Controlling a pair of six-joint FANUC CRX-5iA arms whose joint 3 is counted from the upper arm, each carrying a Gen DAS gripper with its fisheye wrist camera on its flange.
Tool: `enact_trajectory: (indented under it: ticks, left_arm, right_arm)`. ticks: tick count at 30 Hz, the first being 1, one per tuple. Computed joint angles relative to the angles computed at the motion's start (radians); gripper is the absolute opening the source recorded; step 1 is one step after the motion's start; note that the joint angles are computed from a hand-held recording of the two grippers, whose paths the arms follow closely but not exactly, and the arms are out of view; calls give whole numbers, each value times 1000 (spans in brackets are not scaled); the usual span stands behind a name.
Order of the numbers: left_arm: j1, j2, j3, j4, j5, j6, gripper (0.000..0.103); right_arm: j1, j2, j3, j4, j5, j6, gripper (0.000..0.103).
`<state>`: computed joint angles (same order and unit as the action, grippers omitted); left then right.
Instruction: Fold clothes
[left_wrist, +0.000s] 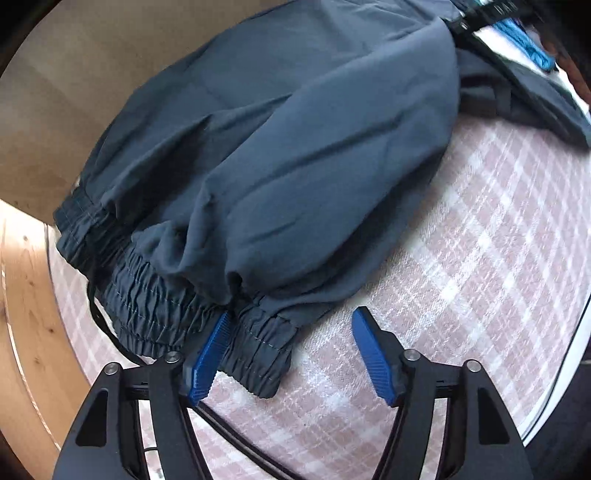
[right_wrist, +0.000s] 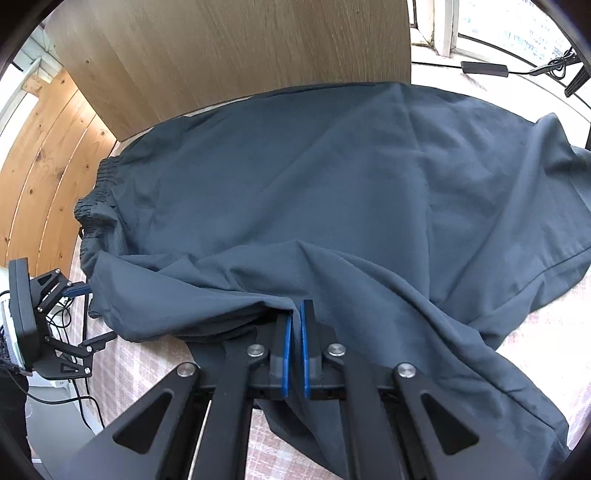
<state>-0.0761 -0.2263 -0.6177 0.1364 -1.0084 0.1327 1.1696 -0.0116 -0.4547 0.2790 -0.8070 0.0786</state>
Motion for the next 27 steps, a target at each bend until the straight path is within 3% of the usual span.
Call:
enact_trajectory:
  ticks: [2,3,5,9,14,18,22,24,26,27]
  left_arm:
    - [10,-14,-8,6,36,-7,26]
    - [25,-9,4,14,15,-7,18]
    - [65,3,38,37,-55,-4,13]
    - [181,-68,41,72,-109,-97,12]
    - [441,-103,88,122,-208,-303,12]
    - [500,-158,60,61,-195,-343,11]
    - [507,-153,29,-53,-92,-315,10]
    - [502,-195,0,-114,-64,-281,14]
    - [501,-232,-26,-153,-43,-267,16]
    - [514,-246,-32,-135,-46,-298,21]
  right_arm:
    - [13,-1,6,3,-19,4,5]
    - [20,-1,9,4,-28,6,5]
    - [38,-1,15,11,-42,9,5]
    - [103,-11,31,33,-95,28,5]
    - [221,-18,57,34,-99,52,5]
    - [307,26,103,-24,-51,106,5]
    - [333,132,191,-164,-45,246,5]
    - [327,190,249,-255,-72,331,6]
    - [342,191,252,-244,-89,322,9]
    - [351,189,252,-235,-97,315,12]
